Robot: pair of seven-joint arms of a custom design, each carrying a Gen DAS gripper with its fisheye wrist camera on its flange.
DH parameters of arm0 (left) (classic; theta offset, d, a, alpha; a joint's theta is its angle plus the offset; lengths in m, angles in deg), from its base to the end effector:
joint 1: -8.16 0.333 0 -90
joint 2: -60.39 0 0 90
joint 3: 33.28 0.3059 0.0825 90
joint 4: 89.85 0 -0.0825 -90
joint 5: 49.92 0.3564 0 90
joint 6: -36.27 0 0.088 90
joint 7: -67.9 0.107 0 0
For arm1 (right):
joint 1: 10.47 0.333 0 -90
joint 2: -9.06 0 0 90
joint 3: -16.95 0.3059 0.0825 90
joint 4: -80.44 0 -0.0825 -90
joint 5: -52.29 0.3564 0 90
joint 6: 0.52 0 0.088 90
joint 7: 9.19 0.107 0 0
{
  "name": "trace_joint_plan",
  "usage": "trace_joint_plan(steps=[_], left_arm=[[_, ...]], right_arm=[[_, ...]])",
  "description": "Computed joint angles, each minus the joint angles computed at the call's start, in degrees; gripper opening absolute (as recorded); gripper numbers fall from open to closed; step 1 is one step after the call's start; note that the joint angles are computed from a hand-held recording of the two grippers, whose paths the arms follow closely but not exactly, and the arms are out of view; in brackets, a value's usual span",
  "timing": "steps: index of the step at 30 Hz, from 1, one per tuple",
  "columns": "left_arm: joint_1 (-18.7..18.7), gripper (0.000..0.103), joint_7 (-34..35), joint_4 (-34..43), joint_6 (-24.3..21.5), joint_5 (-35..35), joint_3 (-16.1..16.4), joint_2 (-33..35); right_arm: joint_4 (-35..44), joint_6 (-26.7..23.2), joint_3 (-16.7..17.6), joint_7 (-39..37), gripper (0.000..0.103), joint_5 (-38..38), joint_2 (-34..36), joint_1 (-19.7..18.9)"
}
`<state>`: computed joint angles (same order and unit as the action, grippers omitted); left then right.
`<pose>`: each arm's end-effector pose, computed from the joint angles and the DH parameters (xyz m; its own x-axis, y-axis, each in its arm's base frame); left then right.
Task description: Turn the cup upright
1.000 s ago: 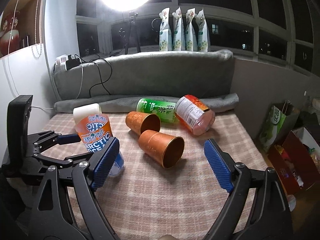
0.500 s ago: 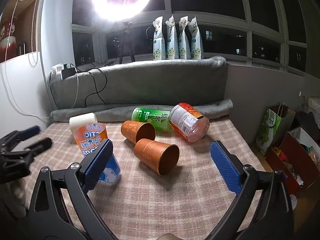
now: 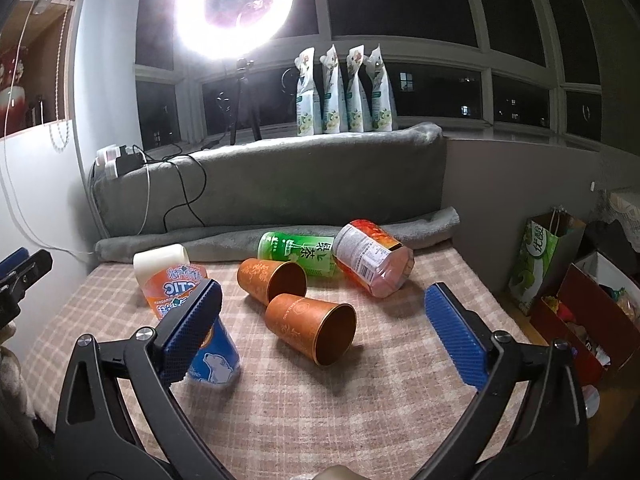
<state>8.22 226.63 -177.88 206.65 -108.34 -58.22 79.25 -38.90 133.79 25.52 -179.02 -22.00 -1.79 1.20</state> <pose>0.6421 -0.1800 0.5795 -0.5731 -0.8195 0.0086 -0.2677 0.1773 -0.9470 0.4887 0.1702 0.5659 -0.5217 -0.8478 -0.0955 -0.2850 0.2787 -0.9171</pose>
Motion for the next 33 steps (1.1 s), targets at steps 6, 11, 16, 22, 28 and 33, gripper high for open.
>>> trace_joint_plan(steps=[6, 11, 16, 22, 28, 33], left_arm=[[-0.1, 0.080, -1.6, -0.4, 0.2, 1.7, 0.3, -0.2], [0.2, 0.080, -1.6, -0.6, -0.4, 1.5, 0.2, -0.5], [0.2, 0.081, -1.7, -0.7, -1.2, 0.9, 0.5, -1.0], [-0.3, 0.081, -2.6, -0.7, -2.6, 0.9, 1.6, -1.3], [-0.7, 0.081, -3.8, -0.5, -3.0, 1.9, 2.3, -1.1], [-0.7, 0.081, -4.7, -0.5, -3.7, 2.6, 2.6, -1.0]], right_arm=[[0.0, -0.7, 0.0, 0.5, 0.103, 0.4, 0.3, 0.1], [-0.1, -0.4, -0.2, 0.6, 0.103, 0.5, 0.3, 0.0], [0.0, -0.3, -0.2, 0.7, 0.103, 0.1, 0.3, 0.0], [0.3, -0.4, -0.2, 0.6, 0.103, 0.1, 0.6, 0.2], [0.4, -0.5, -0.3, 0.7, 0.103, 0.1, 0.7, 0.3], [0.4, -0.6, -0.3, 0.6, 0.103, 0.1, 0.8, 0.4]])
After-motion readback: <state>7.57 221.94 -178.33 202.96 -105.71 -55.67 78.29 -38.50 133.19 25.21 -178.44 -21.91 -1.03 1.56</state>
